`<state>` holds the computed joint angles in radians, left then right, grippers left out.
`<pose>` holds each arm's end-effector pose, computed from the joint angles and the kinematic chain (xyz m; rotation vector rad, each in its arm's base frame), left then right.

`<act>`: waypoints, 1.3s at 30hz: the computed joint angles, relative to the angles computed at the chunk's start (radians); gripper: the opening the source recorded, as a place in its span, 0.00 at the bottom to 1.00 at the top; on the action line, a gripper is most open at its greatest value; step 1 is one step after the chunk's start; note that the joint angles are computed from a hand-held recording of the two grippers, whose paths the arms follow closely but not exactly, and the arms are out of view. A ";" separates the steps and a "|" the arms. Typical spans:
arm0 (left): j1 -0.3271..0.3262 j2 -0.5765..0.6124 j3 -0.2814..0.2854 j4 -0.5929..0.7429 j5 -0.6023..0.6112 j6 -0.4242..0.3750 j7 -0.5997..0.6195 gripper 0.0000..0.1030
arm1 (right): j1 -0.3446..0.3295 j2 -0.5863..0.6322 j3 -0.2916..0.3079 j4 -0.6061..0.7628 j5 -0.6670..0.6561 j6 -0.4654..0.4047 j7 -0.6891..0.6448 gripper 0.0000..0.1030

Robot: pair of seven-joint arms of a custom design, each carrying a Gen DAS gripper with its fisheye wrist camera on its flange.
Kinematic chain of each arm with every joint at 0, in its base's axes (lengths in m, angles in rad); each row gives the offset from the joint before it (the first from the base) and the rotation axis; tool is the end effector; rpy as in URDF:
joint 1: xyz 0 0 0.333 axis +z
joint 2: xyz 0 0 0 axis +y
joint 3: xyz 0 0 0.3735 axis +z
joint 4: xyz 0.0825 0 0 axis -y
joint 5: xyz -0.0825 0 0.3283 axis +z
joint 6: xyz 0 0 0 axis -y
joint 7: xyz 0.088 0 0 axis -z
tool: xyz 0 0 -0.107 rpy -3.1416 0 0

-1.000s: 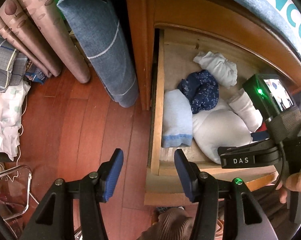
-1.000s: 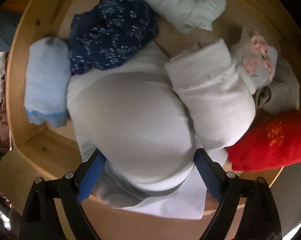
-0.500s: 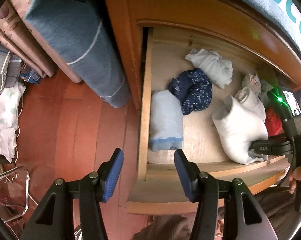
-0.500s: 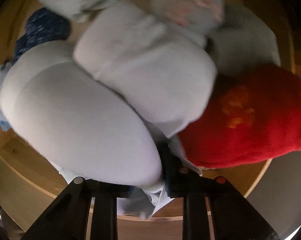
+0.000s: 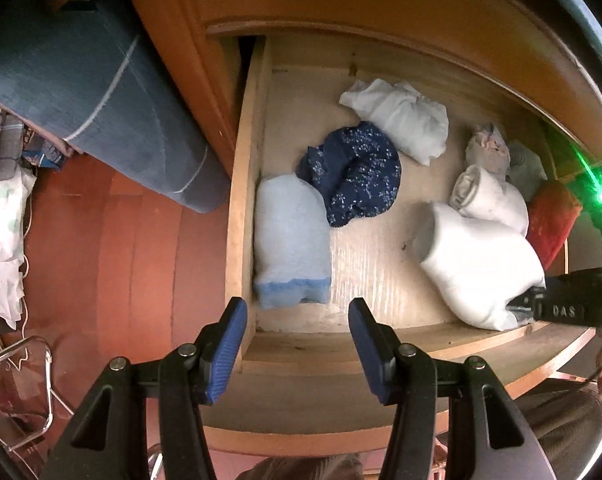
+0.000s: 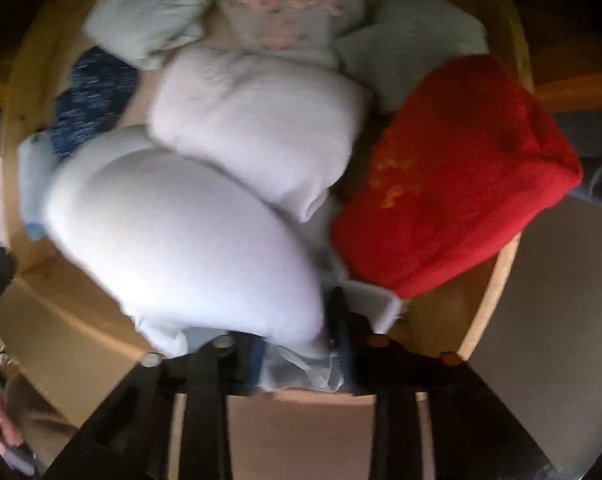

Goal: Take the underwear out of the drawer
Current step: 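Reach into the drawer and grasp the white rolled garment with the right gripper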

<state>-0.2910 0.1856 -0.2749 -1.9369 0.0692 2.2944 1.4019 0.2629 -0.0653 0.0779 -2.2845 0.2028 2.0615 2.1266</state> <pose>0.4934 -0.2988 0.4964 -1.6496 2.5691 -0.2473 0.4112 0.1577 0.4598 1.7681 -2.4630 -0.3173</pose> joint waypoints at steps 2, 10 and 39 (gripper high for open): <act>0.002 0.005 -0.002 0.005 -0.012 -0.009 0.006 0.52 | 0.010 -0.004 0.010 0.007 -0.004 0.012 0.000 0.55; 0.013 0.009 -0.001 0.015 -0.045 -0.033 0.013 0.52 | 0.044 0.044 0.027 0.093 -0.001 0.035 0.031 0.77; 0.031 0.006 0.001 0.011 -0.109 -0.045 0.031 0.52 | 0.177 0.334 -0.011 0.381 -0.179 -0.131 0.057 0.45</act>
<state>-0.2602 0.1912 -0.2744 -1.9260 -0.0398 2.2493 1.4333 0.4398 0.2684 0.0674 -1.9032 0.0241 1.9310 2.1838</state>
